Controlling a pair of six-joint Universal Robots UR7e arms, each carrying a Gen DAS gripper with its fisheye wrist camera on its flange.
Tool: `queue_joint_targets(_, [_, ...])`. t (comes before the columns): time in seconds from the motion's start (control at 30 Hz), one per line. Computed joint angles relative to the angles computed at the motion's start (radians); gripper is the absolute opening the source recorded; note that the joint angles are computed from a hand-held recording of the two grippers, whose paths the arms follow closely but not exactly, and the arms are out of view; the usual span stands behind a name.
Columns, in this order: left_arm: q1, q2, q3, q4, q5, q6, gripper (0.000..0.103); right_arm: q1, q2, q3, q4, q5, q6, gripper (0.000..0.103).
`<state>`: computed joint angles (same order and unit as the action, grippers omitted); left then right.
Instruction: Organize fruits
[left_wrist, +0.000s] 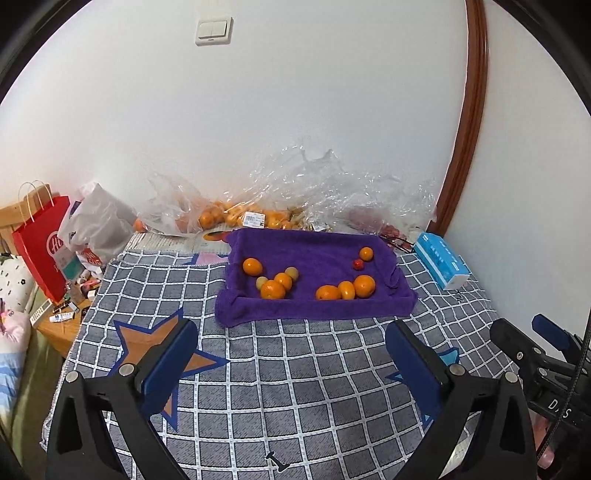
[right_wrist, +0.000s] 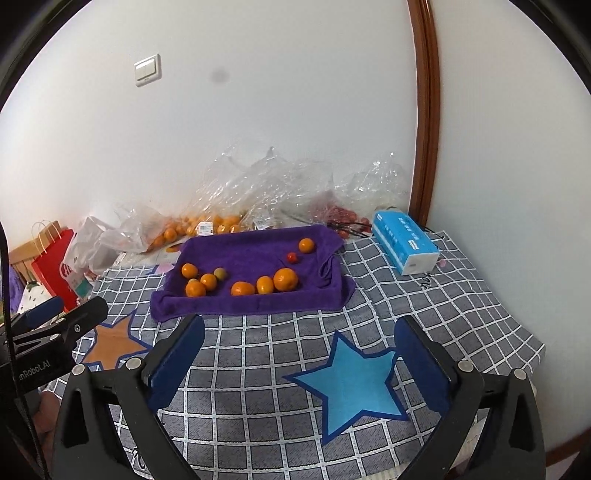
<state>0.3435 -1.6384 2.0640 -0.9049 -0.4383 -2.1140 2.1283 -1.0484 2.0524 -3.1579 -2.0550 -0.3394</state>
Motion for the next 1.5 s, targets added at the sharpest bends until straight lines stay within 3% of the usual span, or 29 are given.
queue_joint_targets(0.53, [-0.023,0.002,0.002,0.057,-0.018,-0.062,0.102,-0.002,-0.005,0.023,-0.034,0.008,-0.008,0.101])
queue_joint_targets(1.5, [-0.013,0.006,0.017,0.001,-0.014,-0.011,0.103,-0.006,-0.004,0.027,-0.043,-0.005,-0.008,0.101])
